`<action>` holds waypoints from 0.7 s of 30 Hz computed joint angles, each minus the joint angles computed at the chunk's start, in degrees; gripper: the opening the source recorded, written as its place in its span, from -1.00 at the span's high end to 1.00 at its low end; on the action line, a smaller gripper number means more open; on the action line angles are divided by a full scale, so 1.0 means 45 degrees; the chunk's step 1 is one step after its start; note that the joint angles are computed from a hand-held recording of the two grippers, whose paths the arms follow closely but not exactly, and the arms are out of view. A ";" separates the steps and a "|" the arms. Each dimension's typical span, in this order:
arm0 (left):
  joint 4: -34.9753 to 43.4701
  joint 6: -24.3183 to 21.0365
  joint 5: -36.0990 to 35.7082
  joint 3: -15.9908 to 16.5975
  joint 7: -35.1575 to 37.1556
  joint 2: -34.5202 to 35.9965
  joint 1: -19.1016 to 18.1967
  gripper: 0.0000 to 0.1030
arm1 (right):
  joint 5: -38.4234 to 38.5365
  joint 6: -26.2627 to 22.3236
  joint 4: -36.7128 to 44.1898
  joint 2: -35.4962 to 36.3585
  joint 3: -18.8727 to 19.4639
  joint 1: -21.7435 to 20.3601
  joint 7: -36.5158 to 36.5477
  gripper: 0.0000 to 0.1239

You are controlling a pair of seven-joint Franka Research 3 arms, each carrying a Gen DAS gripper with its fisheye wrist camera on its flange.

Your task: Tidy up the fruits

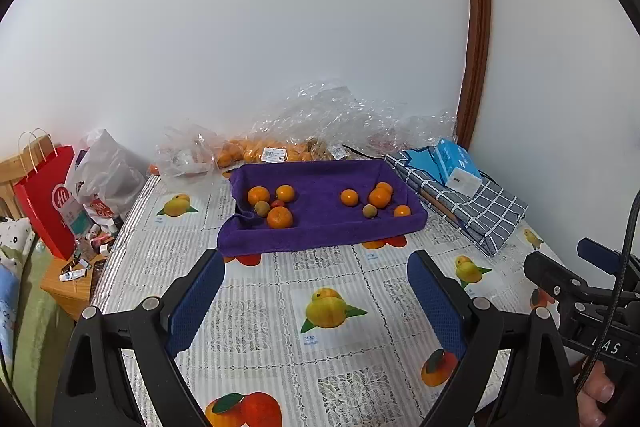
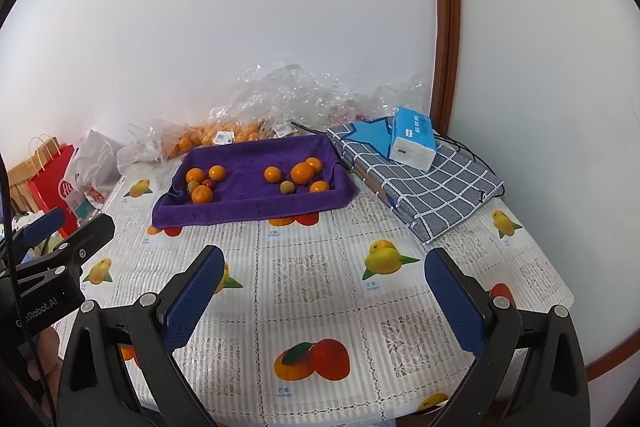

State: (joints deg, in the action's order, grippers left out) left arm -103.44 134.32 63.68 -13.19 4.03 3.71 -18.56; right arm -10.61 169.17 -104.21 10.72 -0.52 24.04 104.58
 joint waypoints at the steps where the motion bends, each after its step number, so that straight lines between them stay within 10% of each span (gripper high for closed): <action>1: -0.0014 0.0021 -0.0027 0.0004 0.0013 -0.0005 0.0006 -0.80 | 0.0006 0.0008 -0.0021 -0.0010 -0.0006 0.0007 0.0029 -0.60; 21: -0.0017 -0.0010 -0.0074 0.0053 0.0025 0.0030 0.0012 -0.80 | -0.0452 0.0044 -0.0070 0.0039 -0.0136 0.0201 0.0471 -0.60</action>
State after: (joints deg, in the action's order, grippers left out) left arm -103.52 134.27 63.35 -12.95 4.14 3.84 -18.50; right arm -12.65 169.37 -104.53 10.89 -1.13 24.94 106.70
